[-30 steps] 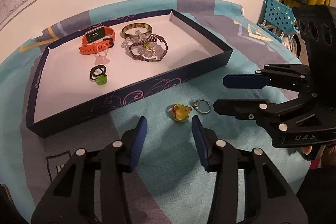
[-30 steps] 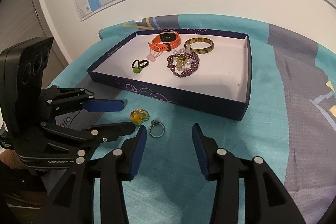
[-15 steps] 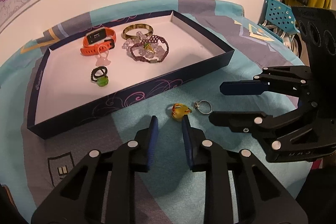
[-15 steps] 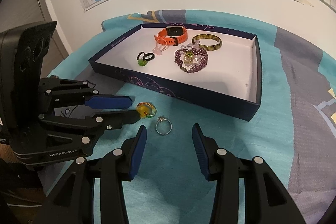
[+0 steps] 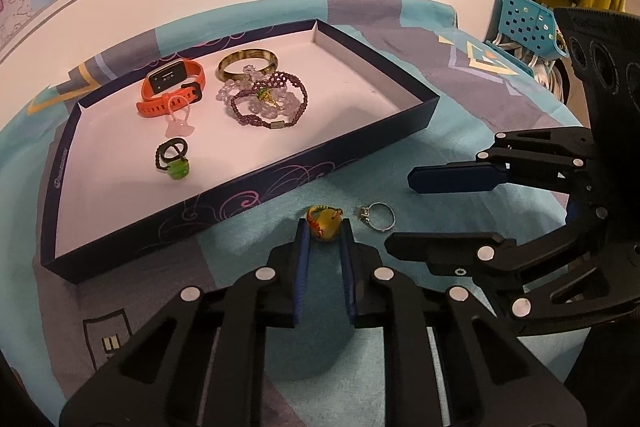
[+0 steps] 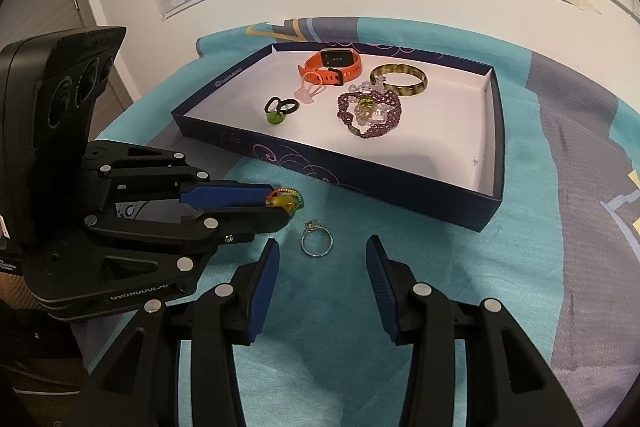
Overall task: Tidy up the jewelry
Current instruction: 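Grasp the amber ring with the left tool while the right tool grasps the silver ring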
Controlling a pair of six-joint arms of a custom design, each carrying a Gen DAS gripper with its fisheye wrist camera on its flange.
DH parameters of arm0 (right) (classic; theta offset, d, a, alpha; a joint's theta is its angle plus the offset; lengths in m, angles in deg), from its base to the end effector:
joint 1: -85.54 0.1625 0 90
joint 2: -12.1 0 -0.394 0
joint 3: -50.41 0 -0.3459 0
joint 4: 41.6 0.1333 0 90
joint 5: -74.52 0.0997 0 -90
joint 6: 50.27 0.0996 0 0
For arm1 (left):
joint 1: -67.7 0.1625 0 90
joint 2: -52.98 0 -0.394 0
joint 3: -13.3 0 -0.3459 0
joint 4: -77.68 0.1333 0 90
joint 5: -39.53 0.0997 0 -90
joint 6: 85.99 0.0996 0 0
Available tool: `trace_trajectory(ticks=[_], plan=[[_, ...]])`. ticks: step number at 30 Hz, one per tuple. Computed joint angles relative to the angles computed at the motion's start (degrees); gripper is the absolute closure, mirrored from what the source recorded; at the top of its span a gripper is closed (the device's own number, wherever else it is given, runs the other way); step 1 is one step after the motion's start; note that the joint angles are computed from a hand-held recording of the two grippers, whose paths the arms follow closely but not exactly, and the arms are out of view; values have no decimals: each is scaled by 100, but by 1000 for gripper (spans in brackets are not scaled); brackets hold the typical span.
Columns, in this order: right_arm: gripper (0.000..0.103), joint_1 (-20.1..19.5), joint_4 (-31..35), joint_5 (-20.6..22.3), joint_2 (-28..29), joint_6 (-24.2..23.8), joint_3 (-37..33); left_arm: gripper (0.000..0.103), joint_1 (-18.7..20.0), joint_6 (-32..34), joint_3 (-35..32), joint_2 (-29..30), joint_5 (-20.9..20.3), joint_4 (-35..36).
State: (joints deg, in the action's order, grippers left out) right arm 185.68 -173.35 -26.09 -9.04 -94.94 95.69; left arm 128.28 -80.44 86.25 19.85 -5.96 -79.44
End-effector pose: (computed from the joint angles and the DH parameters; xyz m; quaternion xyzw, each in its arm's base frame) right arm 0.2554 -0.7749 0.1000 0.4403 -0.8801 0.1184 0.1325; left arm -0.1752 -0.7241 0.1389 0.1850 0.8847 -0.2898 0.3149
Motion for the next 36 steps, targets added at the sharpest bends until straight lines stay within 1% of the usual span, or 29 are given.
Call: trace_trajectory(ticks=[5,8,10,15,17,20,25,31,32,36], plan=[[62,52,-11,-108,51,-111,-10,88,-17,-45,105,-49,33,-114],[69,91,-92,-203,70,-195,30,88,-29,-111,244,-124,33,-213],[75,114,-172,-282,89,-238,49,88,-30,-165,328,-174,51,-266],[80,175,-413,-476,121,-406,134,88,-15,-312,541,-323,79,-389],[87,193,-461,-495,111,-510,184,88,-6,-362,622,-380,91,-445],[87,212,-573,-551,106,-582,244,88,5,-398,698,-431,84,-510],[87,190,-557,-472,70,-482,277,88,-7,-398,803,-487,106,-620],[87,134,-486,-112,-66,-247,388,88,-39,-406,910,-541,170,-757],[87,132,-481,-81,-79,-228,400,90,-43,-404,930,-555,170,-774],[87,105,-437,92,-151,-122,459,90,-62,-401,962,-578,216,-821]])
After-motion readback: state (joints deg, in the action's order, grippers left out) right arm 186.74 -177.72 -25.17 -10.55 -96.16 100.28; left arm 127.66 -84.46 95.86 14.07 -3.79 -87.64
